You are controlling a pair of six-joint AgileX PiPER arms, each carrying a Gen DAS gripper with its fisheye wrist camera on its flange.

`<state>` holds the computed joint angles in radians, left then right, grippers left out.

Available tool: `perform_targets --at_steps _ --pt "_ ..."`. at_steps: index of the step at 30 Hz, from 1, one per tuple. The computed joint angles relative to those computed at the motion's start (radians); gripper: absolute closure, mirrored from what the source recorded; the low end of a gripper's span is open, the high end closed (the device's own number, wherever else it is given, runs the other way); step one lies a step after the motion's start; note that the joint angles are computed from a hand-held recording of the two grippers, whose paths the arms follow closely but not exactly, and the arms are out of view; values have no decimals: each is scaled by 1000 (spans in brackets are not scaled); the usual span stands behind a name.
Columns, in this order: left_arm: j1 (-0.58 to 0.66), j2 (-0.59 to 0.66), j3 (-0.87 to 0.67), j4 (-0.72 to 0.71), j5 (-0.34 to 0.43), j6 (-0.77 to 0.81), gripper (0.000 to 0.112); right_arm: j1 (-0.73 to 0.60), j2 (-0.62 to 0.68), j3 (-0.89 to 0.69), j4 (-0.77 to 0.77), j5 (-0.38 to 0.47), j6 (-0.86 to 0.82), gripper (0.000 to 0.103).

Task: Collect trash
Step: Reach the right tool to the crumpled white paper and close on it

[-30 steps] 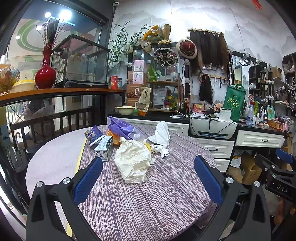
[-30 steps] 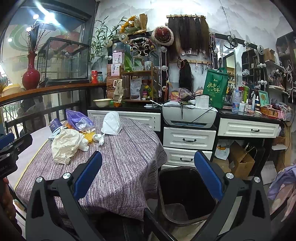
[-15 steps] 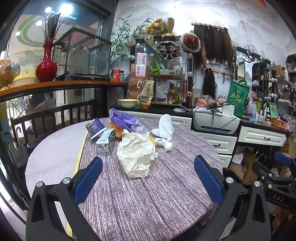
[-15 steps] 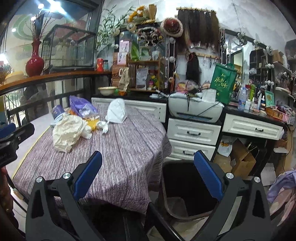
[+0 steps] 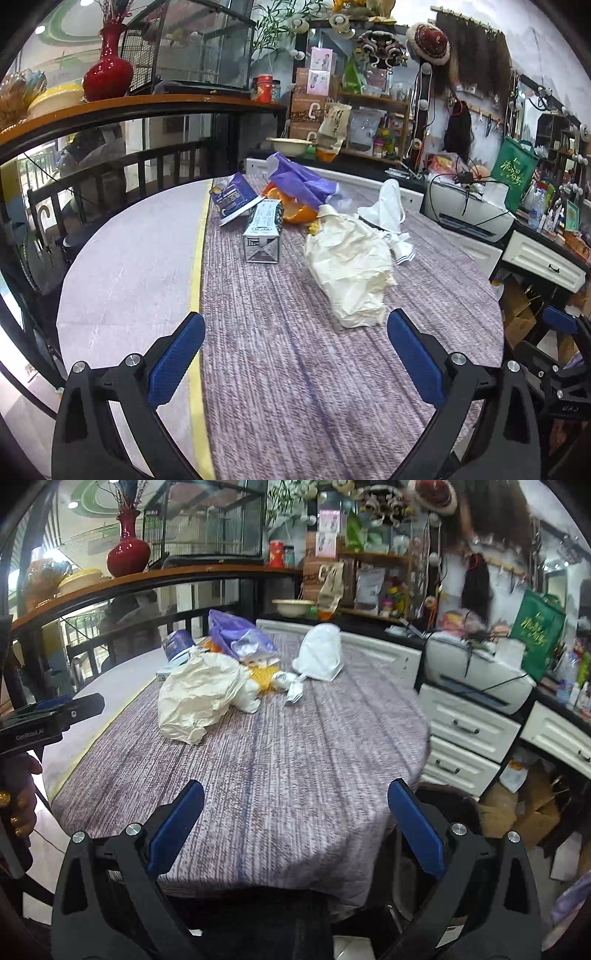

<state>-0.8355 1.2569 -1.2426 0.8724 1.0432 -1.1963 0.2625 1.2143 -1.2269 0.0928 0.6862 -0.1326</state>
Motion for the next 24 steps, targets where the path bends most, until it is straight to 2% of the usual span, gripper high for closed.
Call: perform_targets --at_steps 6,9,16,20,24 --pt "151 59 -92 -116 -24 203 15 12 198 -227 131 143 -76 5" --pt "245 94 -144 -181 -32 297 15 59 281 -339 140 183 -84 5" --pt "384 130 -211 -245 -32 448 15 233 492 -614 -8 270 -7 5" --pt "438 141 -222 -299 -40 505 15 331 622 -780 -155 347 72 5" --pt "474 146 -216 -344 -59 532 15 364 706 -885 -237 409 110 8"
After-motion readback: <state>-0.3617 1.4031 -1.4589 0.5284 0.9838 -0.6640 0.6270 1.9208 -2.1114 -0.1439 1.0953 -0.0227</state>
